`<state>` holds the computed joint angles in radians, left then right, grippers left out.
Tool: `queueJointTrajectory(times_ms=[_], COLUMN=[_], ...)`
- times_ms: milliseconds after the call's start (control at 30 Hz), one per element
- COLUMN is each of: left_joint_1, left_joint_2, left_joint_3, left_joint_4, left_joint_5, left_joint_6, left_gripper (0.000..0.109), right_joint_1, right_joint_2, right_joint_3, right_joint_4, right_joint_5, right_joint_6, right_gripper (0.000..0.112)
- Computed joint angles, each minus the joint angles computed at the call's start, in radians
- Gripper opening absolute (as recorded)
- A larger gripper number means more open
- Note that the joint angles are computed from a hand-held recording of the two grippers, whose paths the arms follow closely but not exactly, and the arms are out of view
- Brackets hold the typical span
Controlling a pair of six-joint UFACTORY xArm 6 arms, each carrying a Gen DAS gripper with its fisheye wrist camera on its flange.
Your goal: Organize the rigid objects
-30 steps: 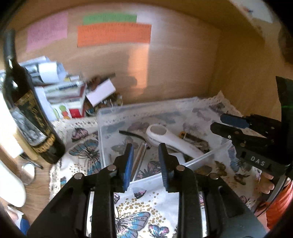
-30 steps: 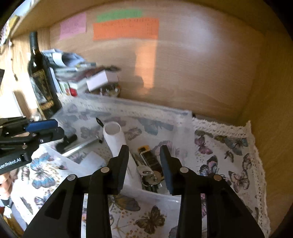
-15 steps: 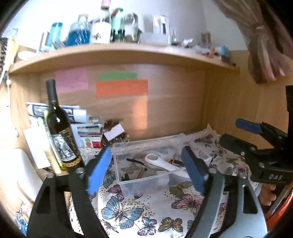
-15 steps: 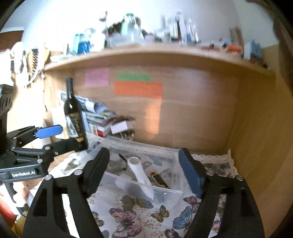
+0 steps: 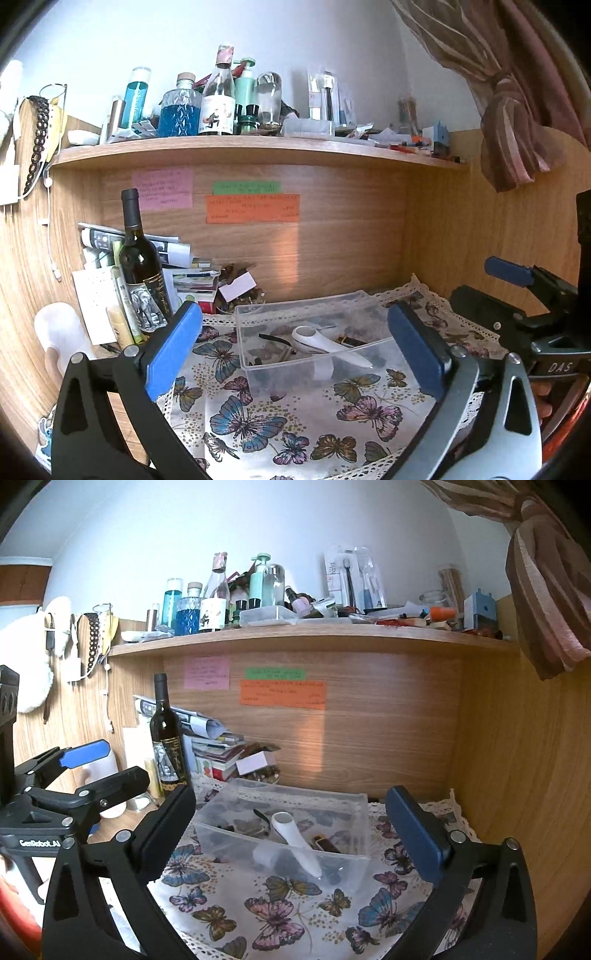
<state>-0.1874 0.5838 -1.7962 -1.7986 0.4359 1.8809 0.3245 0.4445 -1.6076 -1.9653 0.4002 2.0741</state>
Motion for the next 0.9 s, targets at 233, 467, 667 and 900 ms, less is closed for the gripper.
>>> queueJointTrajectory(times_ms=[233, 467, 667, 900], left_joint_1=[0.005, 0.007, 0.006, 0.004], left_joint_2=[0.003, 0.007, 0.008, 0.01], left_joint_3=[-0.006, -0.01, -0.012, -0.013], left_joint_4=[0.002, 0.008, 0.017, 0.024], left_joint_5=[0.007, 0.013, 0.013, 0.009], left_joint_6=[-0.016, -0.019, -0.031, -0.038], left_gripper=[0.103, 0.103, 0.103, 0.103], right_joint_1=[-0.001, -0.001, -0.003, -0.001], right_joint_2=[-0.003, -0.001, 0.005, 0.013], right_joint_3=[0.003, 0.0, -0.007, -0.015], right_joint_4=[-0.001, -0.001, 0.007, 0.024], right_joint_5=[0.0, -0.002, -0.01, -0.012], right_joint_6=[0.009, 0.013, 0.01, 0.001], right_gripper=[0.103, 0.103, 0.103, 0.103])
